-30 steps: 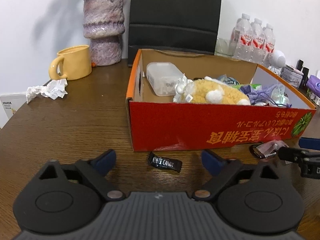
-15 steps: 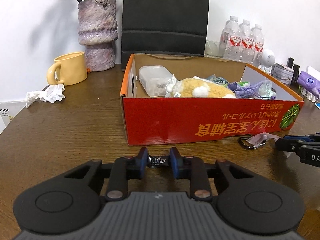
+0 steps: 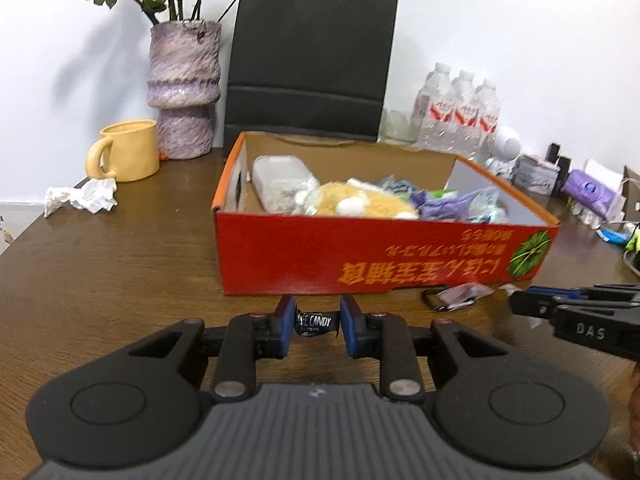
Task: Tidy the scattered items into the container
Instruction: 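Grasp black candy packet with left tool while right tool grasps clear bag, drop both in box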
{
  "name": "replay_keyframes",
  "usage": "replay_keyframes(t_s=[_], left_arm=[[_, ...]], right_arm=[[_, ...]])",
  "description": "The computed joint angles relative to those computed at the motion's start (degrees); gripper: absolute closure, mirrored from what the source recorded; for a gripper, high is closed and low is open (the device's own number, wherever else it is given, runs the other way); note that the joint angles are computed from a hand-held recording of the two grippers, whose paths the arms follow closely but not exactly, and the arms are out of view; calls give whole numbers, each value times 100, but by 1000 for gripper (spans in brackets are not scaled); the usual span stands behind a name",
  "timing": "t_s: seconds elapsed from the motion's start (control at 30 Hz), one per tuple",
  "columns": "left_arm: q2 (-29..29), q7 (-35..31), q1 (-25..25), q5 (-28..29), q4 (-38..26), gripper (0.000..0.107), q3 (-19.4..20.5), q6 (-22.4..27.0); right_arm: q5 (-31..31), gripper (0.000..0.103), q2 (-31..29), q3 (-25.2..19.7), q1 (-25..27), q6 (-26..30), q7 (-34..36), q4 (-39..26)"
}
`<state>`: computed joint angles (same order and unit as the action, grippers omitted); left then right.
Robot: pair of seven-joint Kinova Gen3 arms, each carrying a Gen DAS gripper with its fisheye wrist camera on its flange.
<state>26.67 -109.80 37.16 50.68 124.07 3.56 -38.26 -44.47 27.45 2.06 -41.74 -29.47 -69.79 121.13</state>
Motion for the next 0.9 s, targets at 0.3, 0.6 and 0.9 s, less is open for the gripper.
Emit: replay_keyframes(t_s=[0.3,0.6,0.9], left_arm=[[-355,-26,-148,-498,-297,82,-8,-19],[168,67,-530,-676,-1215,82,15,192],[662,-449,-556,-497,-1999,82,-430,955]], right_arm=[[976,86,-462,-407,428,-318,-382,-41],[1503,86,-3,-392,811,42,-705,-1031],[1784,86,640,135,800,986,-821,-2007]])
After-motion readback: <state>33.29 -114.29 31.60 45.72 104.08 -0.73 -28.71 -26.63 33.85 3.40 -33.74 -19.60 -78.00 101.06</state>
